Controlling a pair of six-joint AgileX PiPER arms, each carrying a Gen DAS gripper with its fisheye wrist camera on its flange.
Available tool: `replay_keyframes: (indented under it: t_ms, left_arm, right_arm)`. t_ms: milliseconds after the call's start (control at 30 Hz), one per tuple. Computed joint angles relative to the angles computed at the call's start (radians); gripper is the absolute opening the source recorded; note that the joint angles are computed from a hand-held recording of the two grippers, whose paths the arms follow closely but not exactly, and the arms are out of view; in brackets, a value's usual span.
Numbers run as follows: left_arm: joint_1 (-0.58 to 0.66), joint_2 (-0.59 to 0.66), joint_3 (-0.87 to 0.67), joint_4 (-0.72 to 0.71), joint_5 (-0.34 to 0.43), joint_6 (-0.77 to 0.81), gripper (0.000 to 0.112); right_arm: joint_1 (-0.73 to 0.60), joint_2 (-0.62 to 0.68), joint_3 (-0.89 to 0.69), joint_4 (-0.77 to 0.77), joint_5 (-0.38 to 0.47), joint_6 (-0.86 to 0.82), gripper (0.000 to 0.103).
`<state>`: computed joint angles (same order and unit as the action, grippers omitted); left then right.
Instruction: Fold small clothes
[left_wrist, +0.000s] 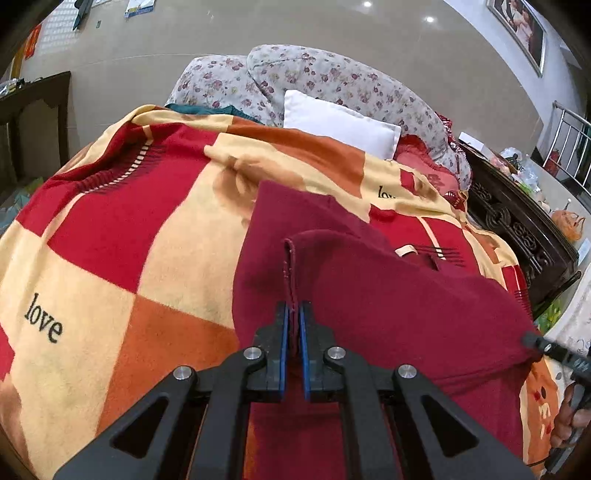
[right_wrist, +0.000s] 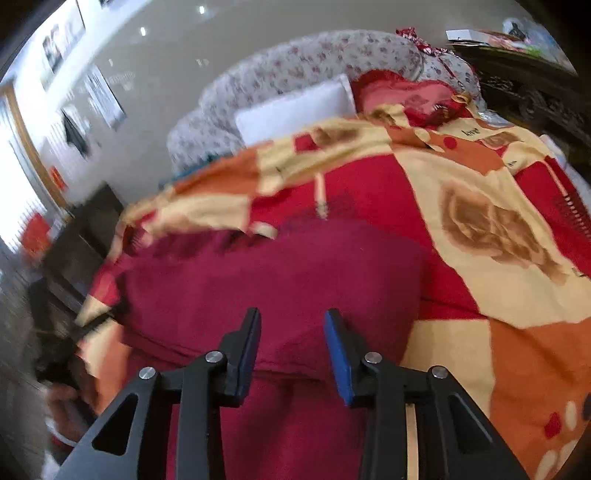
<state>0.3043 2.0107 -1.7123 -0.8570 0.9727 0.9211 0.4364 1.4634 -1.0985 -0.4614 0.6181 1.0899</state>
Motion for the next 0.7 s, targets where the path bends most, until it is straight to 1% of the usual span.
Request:
replay_keyframes:
  t_ms: [33, 67, 133, 167, 200, 233, 367, 433, 500, 567, 633, 700]
  left_arm:
    - [0.0, 0.003, 0.0, 0.0, -0.001, 0.003, 0.006]
    - [-0.001, 0.008, -0.001, 0.001, -0.002, 0.007, 0.006]
    - [-0.008, 0.013, -0.002, 0.009, -0.011, 0.002, 0.006]
    - [-0.012, 0.014, 0.002, 0.013, -0.018, 0.001, 0.006]
    - [-0.014, 0.013, 0.007, 0.015, -0.024, 0.003, 0.006]
    - [-0.014, 0.008, 0.016, 0.011, -0.032, 0.011, 0.006]
    - [-0.016, 0.003, 0.032, -0.002, -0.051, 0.032, 0.006]
    - [-0.019, -0.012, 0.064, -0.018, -0.085, 0.064, 0.007]
    - [-0.018, -0.027, 0.094, -0.04, -0.109, 0.101, 0.008]
    - [-0.01, -0.033, 0.106, -0.059, -0.108, 0.127, 0.014]
    - [0.001, -0.046, 0.113, -0.063, -0.09, 0.133, 0.019]
    - [0.012, -0.078, 0.151, -0.101, -0.119, 0.176, 0.031]
  right_arm:
    - [-0.003, 0.003, 0.009, 0.006, 0.009, -0.013, 0.028]
    - [-0.01, -0.001, 0.037, 0.014, 0.0, -0.026, 0.027]
    - [-0.03, -0.019, 0.101, 0.02, -0.069, -0.024, 0.024]
    - [-0.031, -0.025, 0.117, 0.009, -0.083, -0.008, 0.023]
    - [-0.027, -0.026, 0.128, -0.019, -0.087, 0.023, 0.019]
    - [-0.02, -0.023, 0.125, -0.033, -0.076, 0.031, 0.019]
    - [0.021, -0.021, 0.096, -0.067, -0.016, 0.062, 0.019]
    - [0.046, -0.035, 0.097, -0.084, 0.007, 0.106, 0.022]
    - [0.089, -0.035, 0.078, -0.139, 0.065, 0.165, 0.023]
    - [0.131, -0.028, 0.052, -0.194, 0.131, 0.218, 0.024]
    - [0.17, -0.017, 0.019, -0.234, 0.195, 0.257, 0.024]
    - [0.199, -0.005, -0.014, -0.26, 0.243, 0.271, 0.026]
